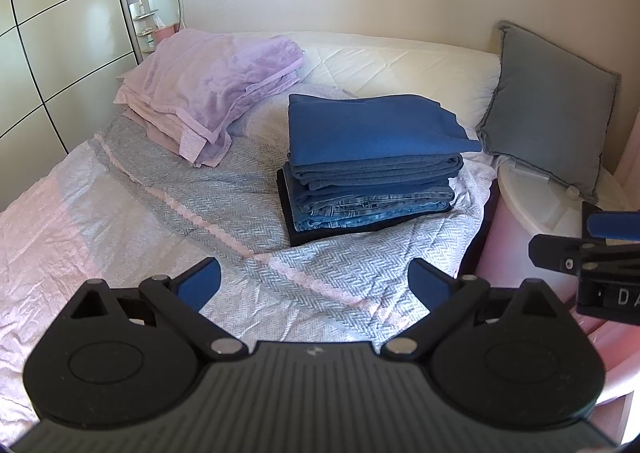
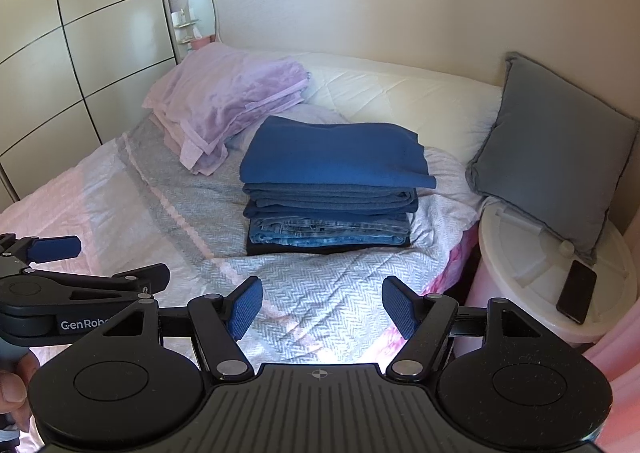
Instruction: Fold clothes
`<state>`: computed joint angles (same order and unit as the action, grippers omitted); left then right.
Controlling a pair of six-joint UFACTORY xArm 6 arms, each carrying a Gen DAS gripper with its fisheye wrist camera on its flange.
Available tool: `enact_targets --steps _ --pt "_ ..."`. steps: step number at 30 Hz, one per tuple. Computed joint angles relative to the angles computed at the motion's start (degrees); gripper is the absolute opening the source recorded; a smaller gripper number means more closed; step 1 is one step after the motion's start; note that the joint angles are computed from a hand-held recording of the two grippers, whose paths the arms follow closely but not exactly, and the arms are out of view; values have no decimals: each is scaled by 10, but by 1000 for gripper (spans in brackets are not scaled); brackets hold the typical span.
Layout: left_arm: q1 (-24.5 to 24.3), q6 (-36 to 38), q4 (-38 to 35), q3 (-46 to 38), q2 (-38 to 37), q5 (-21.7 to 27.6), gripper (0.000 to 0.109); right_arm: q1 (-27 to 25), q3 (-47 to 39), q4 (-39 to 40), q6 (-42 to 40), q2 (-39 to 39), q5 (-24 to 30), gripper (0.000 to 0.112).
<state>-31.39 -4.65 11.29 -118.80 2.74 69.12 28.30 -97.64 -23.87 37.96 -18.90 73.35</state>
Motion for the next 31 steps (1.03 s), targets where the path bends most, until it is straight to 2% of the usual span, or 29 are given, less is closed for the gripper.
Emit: enact_targets --steps 17,31 --pt "-11 -8 16 -1 6 5 99 -29 12 23 -28 0 -27 70" --pt "-22 -27 29 24 -9 -18 100 -33 18 27 -39 -9 -27 70"
